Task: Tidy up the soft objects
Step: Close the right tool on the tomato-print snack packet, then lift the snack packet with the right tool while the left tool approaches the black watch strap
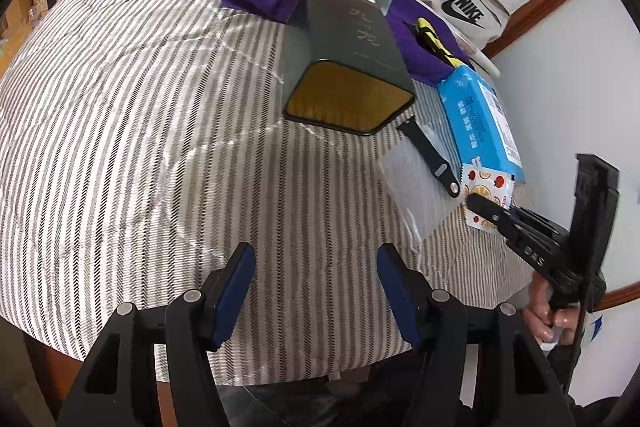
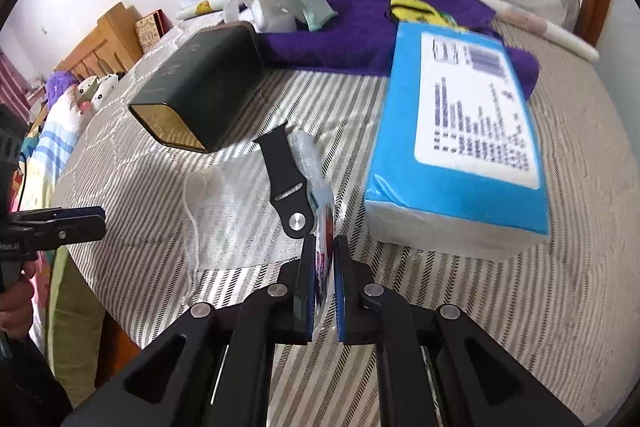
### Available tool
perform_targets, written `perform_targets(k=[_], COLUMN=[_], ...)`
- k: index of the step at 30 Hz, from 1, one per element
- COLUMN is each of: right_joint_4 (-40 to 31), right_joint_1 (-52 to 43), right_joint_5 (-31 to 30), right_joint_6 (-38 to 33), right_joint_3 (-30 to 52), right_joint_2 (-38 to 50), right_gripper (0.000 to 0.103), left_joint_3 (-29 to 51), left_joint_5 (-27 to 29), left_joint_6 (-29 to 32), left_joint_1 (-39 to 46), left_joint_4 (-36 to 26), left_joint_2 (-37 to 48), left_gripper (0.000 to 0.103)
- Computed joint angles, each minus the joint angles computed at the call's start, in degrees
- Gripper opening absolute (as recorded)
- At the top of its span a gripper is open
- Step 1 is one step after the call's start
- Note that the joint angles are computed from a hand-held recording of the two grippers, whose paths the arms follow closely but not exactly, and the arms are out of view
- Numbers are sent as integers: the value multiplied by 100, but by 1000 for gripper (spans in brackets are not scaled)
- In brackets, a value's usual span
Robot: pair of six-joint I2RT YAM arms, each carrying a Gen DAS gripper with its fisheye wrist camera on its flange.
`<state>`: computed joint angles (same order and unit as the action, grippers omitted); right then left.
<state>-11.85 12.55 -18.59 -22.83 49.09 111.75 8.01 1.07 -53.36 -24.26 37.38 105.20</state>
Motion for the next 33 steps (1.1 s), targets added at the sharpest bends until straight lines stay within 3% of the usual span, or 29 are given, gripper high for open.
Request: perform_targets(k=[6,10,16,20,27,33], right_joint_4=[48,-68,-434,-454,-466,-498], right_joint_1=[-405,-699,-1252,-1514,-1680,-1750], right_joint_5=[-542,-708,-885,-867,-1071,-1187], right_joint_6=[-216,-416,-919,-1204,-1456,-1482], right_joint_3=[-112,-201,-92,-130,-111,-30], right_joint_2=[-167,-309,-190,-111,139,302], right_gripper=[5,5,5,5,7,8], left_joint_3=[359,1035,1871,2364,3041,2947], left_joint_5=[-489,-472,-284,-447,-1468,-2015], left_joint_6=[272,516,948,1060,1360,1539], left_joint_1=[-519,-585,-637,-600,-1010,-1341], left_joint_4=[-679,-1097,-1181,-1363,-1838,-1748], left_joint_2=[-428,-5,748,1128,1593,1653], left_gripper=[59,59,61,61,66,68])
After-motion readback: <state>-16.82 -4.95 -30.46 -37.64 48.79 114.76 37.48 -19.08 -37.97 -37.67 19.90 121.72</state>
